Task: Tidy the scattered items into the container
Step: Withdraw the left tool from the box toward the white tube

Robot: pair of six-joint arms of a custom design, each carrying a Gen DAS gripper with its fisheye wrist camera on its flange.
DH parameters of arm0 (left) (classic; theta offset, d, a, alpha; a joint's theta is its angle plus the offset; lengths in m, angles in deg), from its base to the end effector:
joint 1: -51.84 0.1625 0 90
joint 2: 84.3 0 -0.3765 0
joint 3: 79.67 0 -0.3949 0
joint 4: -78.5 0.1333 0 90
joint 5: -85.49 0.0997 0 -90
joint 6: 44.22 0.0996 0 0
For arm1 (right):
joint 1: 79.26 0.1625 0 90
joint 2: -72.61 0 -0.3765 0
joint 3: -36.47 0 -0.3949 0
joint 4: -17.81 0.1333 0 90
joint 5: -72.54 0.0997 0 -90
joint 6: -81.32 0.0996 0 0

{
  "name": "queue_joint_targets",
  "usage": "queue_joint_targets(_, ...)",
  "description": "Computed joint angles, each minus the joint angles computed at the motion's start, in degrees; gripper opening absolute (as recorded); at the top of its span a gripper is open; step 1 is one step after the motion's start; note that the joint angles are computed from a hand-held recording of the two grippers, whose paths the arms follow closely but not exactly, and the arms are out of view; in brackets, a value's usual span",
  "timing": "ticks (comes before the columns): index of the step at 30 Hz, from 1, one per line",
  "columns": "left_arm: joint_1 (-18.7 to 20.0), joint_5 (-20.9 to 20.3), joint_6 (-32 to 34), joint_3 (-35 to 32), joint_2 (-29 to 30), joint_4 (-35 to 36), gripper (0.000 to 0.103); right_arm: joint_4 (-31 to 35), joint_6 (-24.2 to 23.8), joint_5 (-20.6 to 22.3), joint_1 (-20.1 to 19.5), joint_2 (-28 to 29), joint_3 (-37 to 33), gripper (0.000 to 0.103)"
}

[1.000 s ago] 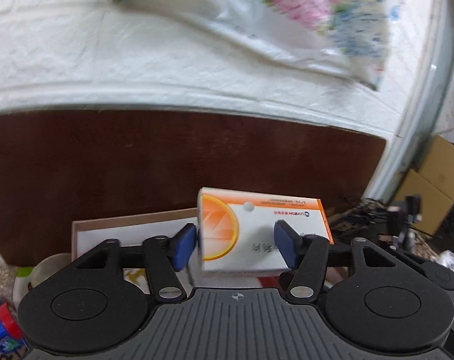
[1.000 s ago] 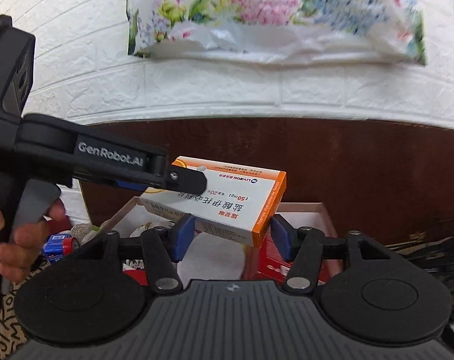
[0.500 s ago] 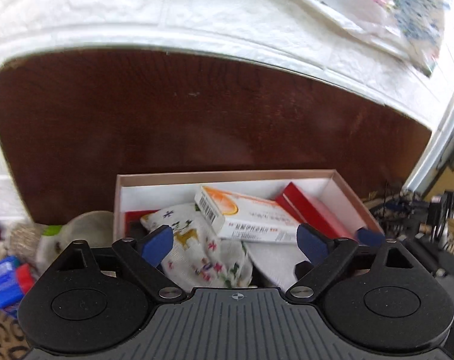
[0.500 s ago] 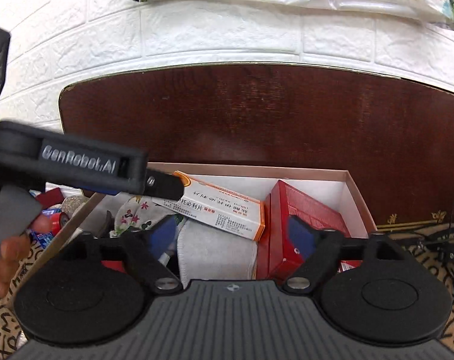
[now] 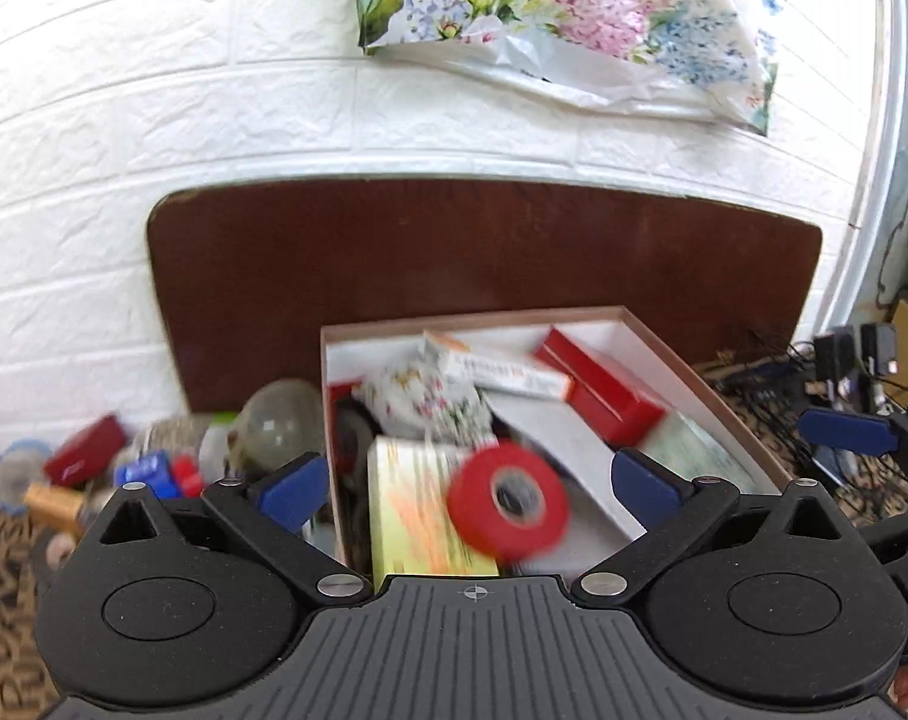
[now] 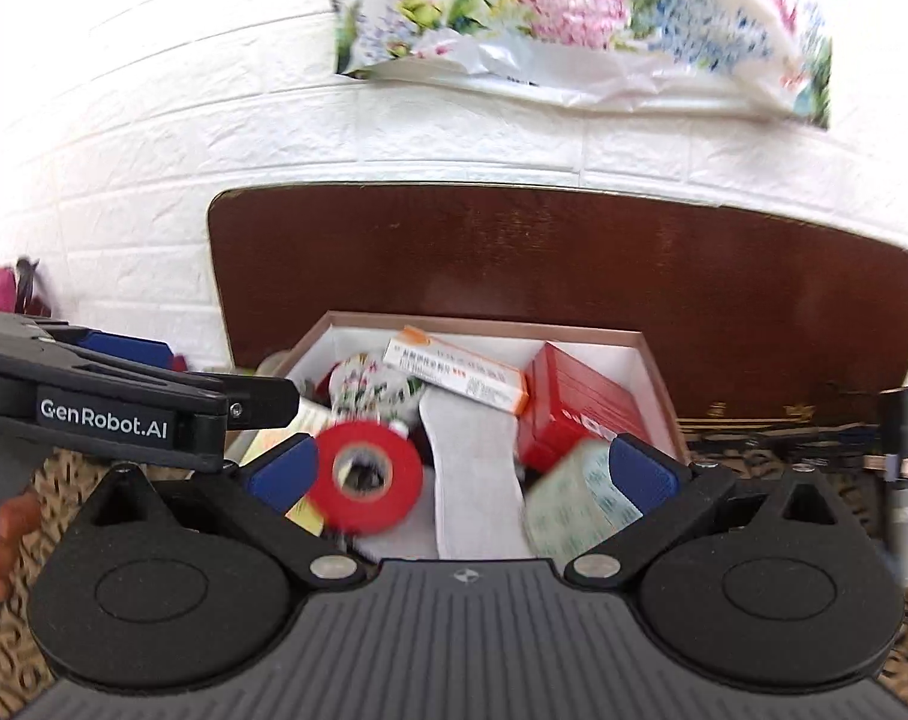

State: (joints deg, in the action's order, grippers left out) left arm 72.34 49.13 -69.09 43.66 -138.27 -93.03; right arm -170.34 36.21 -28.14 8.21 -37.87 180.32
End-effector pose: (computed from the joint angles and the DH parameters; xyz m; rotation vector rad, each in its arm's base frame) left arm -0.3660 -0.3648 0.0607 0.8029 2.3019 -1.0792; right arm 0.1002 -0.3338 0.3465 0.6914 -2.1411 1.2187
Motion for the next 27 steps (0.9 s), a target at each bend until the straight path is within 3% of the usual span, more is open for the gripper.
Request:
queue_joint_targets(3, -3.38, 2.10, -2.42, 3.56, -1.67, 0.35, 0.103, 2.71, -0.69, -1.78, 1.13, -6.11, 3.09, 0.103)
queue_joint_targets(5, -5.63, 2.69, -6.72, 5.56, -3.81, 4.17, 0.103, 4.41, -0.63, -2.64, 1.66, -10.14, 4.98, 0.103)
queue_joint_targets(13, -11.99, 4.31, -16.40, 9.17, -8.36, 13.95, 0.103, 13.64, 0.43, -1.95, 1.39, -26.53, 10.59, 0.103)
queue_joint_targets(18, -14.37, 4.95, -21.07, 9.87, -9.50, 18.73, 0.103, 16.65, 0.69, -2.96, 2.35, -31.49, 12.01, 0.103)
queue_joint_targets(24, -14.40, 3.52, -23.48, 11.66, -10.86, 19.75, 0.103, 17.46, 0.68, -3.62, 2.26, -33.53, 13.23, 0.103)
queue_joint_targets(27, -14.39, 3.10, -28.03, 14.12, -12.96, 22.09, 0.103, 17.53, 0.91, -3.07, 1.64, -33.13, 13.96, 0.103)
